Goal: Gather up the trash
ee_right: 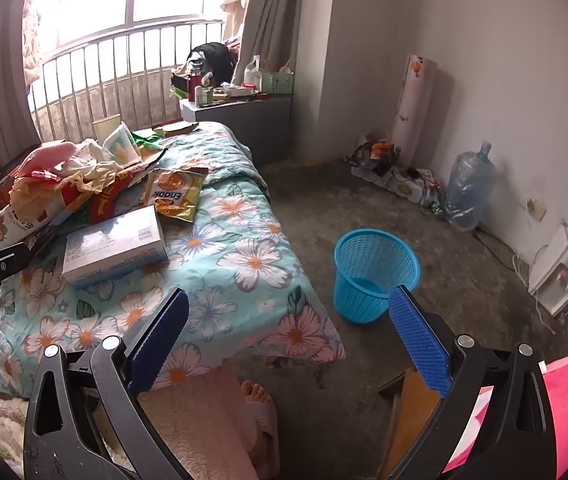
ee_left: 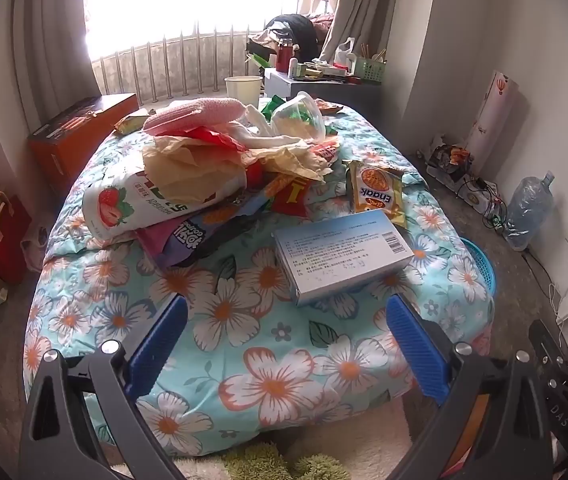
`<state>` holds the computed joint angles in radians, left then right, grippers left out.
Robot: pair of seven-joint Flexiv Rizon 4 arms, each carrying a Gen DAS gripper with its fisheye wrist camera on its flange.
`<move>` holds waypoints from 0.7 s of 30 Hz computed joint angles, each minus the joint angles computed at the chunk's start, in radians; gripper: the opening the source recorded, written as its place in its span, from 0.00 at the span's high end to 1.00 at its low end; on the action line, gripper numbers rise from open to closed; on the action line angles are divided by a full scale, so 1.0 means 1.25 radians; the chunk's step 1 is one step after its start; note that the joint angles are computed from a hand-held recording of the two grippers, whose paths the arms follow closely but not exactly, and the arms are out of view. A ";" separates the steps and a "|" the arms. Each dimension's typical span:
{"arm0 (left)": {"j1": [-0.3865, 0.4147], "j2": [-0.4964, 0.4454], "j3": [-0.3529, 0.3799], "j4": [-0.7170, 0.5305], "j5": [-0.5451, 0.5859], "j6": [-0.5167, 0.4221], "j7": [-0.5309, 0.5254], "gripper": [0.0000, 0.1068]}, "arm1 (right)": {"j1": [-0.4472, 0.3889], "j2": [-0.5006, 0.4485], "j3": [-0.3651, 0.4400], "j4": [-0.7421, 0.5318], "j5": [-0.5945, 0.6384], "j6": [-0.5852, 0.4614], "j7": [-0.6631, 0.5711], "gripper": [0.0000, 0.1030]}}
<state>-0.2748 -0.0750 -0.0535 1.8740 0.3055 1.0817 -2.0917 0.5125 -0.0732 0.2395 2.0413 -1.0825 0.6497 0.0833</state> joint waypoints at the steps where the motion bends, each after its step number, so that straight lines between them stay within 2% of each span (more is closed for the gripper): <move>1: 0.000 0.000 0.000 0.001 -0.002 0.002 0.002 0.09 | 0.000 0.000 0.001 -0.001 0.003 -0.001 -0.002 0.07; 21: 0.007 0.002 0.000 0.017 -0.030 0.007 0.014 0.09 | 0.010 -0.006 0.003 -0.015 0.013 -0.018 -0.011 0.07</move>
